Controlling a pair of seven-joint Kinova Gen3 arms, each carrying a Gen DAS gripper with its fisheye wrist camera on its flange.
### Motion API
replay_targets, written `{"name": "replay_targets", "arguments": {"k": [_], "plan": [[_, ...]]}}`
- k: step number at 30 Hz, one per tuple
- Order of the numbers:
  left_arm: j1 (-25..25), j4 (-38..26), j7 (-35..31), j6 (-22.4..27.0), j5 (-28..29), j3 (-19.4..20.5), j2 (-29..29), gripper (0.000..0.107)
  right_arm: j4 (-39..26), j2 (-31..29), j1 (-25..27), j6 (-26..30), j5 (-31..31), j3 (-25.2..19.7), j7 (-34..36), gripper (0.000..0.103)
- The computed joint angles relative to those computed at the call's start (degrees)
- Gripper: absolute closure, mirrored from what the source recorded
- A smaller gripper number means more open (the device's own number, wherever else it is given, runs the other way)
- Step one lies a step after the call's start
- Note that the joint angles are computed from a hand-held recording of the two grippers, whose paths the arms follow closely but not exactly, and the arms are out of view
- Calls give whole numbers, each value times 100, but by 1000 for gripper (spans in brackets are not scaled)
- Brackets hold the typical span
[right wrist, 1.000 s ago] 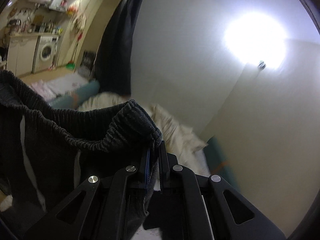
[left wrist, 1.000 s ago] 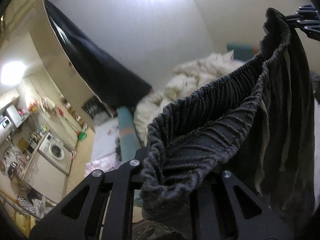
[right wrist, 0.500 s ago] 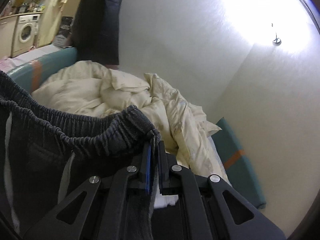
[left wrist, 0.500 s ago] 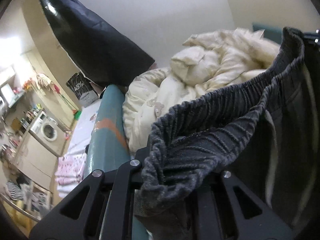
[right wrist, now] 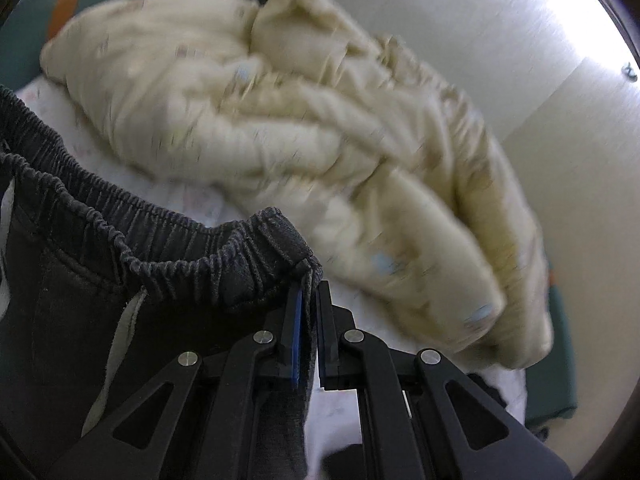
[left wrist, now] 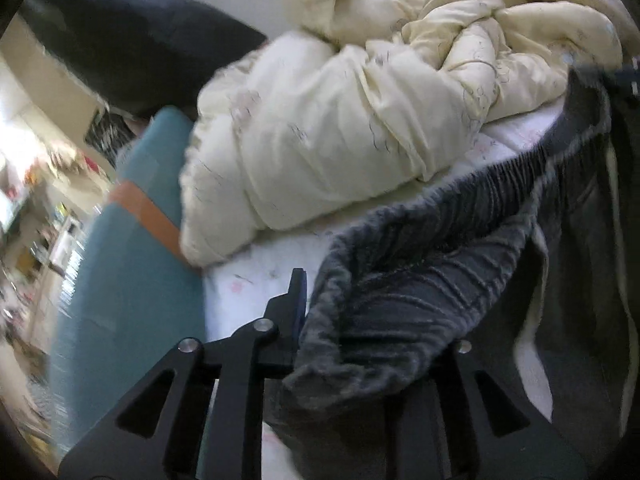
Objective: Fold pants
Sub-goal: 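Lower the sweatpants onto the sheet and open both grippers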
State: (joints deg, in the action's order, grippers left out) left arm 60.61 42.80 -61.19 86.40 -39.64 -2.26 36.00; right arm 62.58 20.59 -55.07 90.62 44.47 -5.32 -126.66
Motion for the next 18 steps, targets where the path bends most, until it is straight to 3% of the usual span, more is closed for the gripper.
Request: {"name": "replay_targets", "arguments": {"k": [3, 5, 6, 7, 8, 9, 10, 11, 18], "plan": [[87, 225, 312, -144, -102, -70, -11, 78, 273, -20, 71, -243, -121, -23, -220, 98], [75, 61, 456, 28, -160, -78, 90, 58, 308, -38, 98, -249, -161, -35, -276, 97], [71, -30, 526, 125, -92, -114, 95, 41, 247, -8, 182, -248, -284, -40, -247, 96], [-19, -52, 684, 130, 33, -75, 71, 26, 145, 39, 324, -202, -418, -112, -222, 90], [-144, -94, 839, 178, 216, -14, 39, 21, -2, 103, 384, -64, -571, -77, -212, 75], [-174, -98, 913, 212, 306, -8, 3, 19, -66, 133, 338, 16, -631, 19, -223, 64], [-220, -97, 992, 250, 391, 17, -25, 19, -73, 117, 304, 57, -600, 43, -272, 36], [-219, -122, 1039, 338, 412, 16, -23, 19, -53, 102, 224, 114, -478, 74, -339, 24], [155, 97, 1545, 714, -38, -102, -172, 19, 19, -215, 83, 472, -500, -89, -404, 23]]}}
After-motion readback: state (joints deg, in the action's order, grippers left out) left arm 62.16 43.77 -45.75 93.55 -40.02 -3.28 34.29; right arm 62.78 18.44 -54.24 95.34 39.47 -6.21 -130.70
